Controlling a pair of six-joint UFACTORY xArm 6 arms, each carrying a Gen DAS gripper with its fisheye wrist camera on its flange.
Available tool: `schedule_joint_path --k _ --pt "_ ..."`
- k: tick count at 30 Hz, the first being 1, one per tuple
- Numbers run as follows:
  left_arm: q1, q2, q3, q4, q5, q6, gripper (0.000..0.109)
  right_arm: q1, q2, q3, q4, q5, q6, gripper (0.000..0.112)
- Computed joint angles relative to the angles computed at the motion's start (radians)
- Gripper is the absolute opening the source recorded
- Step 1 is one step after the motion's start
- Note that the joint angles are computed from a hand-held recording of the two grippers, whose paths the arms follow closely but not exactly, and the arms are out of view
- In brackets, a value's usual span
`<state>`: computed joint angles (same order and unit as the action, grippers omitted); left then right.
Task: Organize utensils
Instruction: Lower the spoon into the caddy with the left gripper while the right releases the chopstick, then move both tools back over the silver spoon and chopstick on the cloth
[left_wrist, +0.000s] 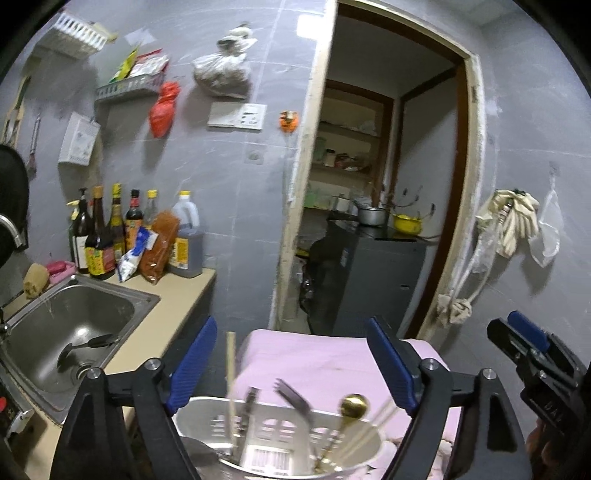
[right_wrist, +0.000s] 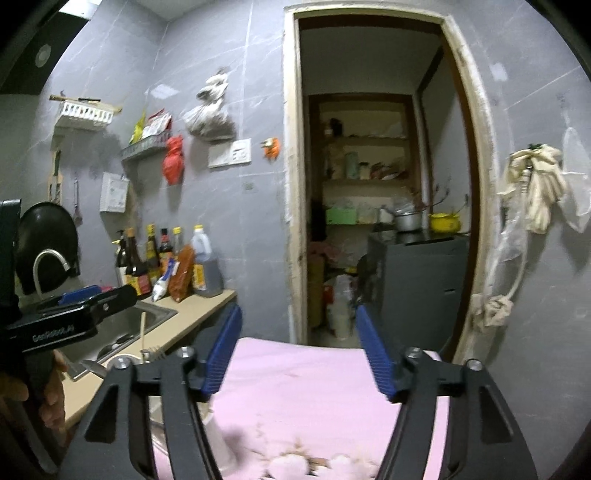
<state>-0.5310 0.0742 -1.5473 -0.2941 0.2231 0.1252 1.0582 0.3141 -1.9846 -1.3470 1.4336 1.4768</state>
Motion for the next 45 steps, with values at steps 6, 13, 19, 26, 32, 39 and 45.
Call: schedule_joint_path --k 6,13,19,26,32,39,45 --pt "-0.058 -0.054 0.074 0.205 -0.067 -0.169 0.098 0.051 -0.149 0.179 -0.033 0.1 0.047 0.087" --pt "-0.113 -0.099 0.146 0.418 -0.098 -0.391 0.101 0.106 -0.315 0.375 -0.013 0.195 0.093 0.101" --pt "-0.17 -0.13 0.196 0.486 -0.074 -0.468 0.102 0.141 -0.435 0.513 0.027 0.27 0.13 0.101" --pt "-0.233 -0.145 0.252 0.5 -0.035 -0.495 0.102 0.15 -0.561 0.664 0.094 0.304 0.19 0.101" --pt "-0.272 -0.115 0.28 0.415 -0.009 -0.436 0.102 0.134 -0.639 0.789 0.183 0.268 0.257 0.101" --pt "-0.308 -0.048 0.266 0.143 0.071 -0.188 0.102 0.098 -0.717 0.932 0.298 0.167 0.349 0.101" --pt "-0.32 0.013 0.229 -0.035 0.137 -0.018 0.089 0.063 -0.76 1.028 0.334 0.049 0.386 0.101"
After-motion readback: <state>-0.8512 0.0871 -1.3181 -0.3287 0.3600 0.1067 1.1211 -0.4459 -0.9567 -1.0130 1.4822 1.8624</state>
